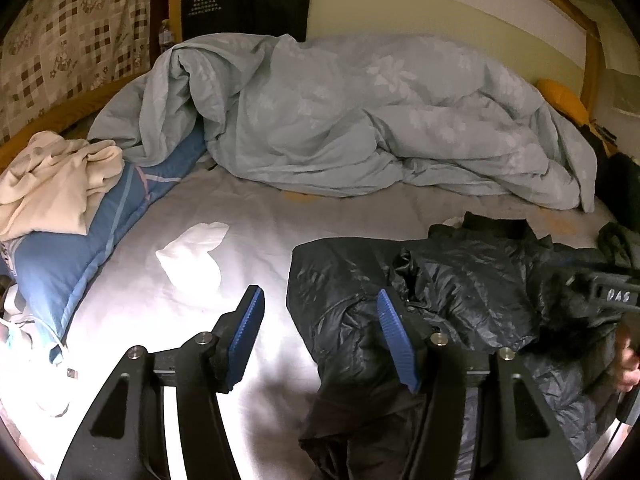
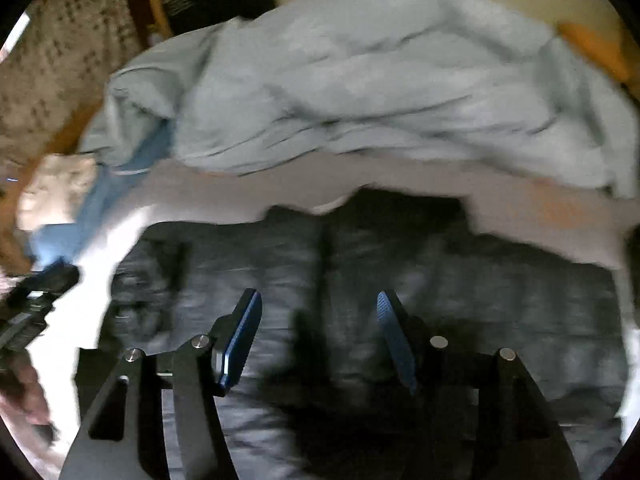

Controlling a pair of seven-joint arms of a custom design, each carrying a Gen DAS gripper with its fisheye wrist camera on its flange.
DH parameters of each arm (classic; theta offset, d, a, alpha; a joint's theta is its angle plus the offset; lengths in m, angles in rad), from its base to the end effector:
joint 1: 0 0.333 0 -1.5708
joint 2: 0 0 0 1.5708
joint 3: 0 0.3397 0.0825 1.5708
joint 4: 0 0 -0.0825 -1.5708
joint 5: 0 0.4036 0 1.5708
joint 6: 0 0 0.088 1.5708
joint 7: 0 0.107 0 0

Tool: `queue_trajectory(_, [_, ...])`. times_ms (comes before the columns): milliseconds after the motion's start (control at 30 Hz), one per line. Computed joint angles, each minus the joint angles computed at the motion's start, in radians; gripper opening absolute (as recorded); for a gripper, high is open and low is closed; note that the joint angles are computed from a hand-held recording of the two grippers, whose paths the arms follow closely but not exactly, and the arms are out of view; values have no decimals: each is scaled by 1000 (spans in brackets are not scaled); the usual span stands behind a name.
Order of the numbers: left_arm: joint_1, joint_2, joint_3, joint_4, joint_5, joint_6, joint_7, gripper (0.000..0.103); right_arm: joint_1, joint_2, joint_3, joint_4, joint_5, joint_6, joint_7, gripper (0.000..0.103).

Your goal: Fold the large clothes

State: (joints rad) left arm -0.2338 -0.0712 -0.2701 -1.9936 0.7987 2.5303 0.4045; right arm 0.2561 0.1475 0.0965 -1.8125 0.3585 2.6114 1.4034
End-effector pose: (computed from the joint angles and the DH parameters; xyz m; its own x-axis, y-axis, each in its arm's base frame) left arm 0.5182 -0.2992 0.5738 0.1145 -0.9930 0.0297 -0.6450 -0.0971 -0.7580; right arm 0.6331 0.2208 0.5474 0.3322 -0.9118 -0.2413 -0.7893 -0.1287 -0.6003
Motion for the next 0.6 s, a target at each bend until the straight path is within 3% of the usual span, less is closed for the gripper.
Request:
queue_trajectory(67, [0,-2,0,-4,0,11,0,59,-25,67,20,94,97,-154,-65,67])
queue_trajectory(133, [0,-4,2,-10,-3,45,15,59,-16,140,10,161,73,-228,-2,67])
queue_trajectory(200, [-4,-8,22,-41,-114,182,132,59,-19,176,12,182,83,-230,32,67])
queue_trajectory(233, [-9,-6,28,-54,-182,238,203,59,-30,181,24,182,111,-221,17,58])
queue_trajectory(267, [-11,-3,27,-61,-220,278,254,59,-39,175,31,175,129,-212,-6,33])
queue_trajectory(333, [-12,9,13,-59,-225,320,304,59,-48,147,54,153,180,-168,-78,17])
queue_trajectory(400, [-17,25,1,-47,-218,332,336,59,-53,113,75,141,239,-151,-159,13])
queue_trajectory(533, [-52,44,0,-53,-399,378,526,59,-37,57,76,140,338,-182,-202,13])
queue_trajectory(600, [-59,50,-7,-47,-365,383,519,63,-26,57,68,163,365,-216,-181,13])
